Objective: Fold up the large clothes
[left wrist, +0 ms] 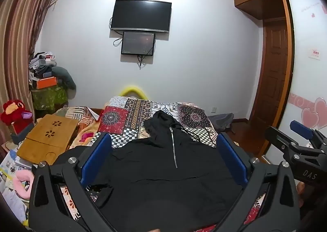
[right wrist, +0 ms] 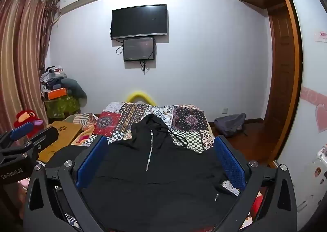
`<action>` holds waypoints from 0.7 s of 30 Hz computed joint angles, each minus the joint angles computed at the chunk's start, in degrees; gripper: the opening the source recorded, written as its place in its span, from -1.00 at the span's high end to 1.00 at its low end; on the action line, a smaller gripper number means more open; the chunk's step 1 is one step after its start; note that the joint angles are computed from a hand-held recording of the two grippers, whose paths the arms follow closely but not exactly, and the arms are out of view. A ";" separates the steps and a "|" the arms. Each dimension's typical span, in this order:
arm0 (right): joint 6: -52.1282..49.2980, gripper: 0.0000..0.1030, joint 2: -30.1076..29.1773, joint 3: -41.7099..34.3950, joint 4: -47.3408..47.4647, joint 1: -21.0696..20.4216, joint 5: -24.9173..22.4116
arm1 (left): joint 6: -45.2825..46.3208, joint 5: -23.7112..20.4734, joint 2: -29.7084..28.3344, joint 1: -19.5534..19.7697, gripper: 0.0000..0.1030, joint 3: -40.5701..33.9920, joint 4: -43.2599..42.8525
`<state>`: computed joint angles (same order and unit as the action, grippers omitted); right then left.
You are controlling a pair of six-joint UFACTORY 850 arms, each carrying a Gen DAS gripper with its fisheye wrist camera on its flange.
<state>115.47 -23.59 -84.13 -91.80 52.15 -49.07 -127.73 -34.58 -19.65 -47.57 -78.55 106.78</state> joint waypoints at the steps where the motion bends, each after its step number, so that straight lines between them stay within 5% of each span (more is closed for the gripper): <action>1: 0.01 -0.99 -0.05 -0.07 0.01 0.00 0.03 | 0.38 0.05 -0.03 -0.01 -1.00 -0.10 -0.42; 21: -0.28 -0.99 -0.31 -0.65 0.45 0.12 0.20 | 1.23 -0.76 0.04 0.54 -1.00 0.40 -1.44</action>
<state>115.19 -23.90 -84.78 -91.36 52.27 -48.87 -126.50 -35.35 -19.60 -47.03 -78.15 105.34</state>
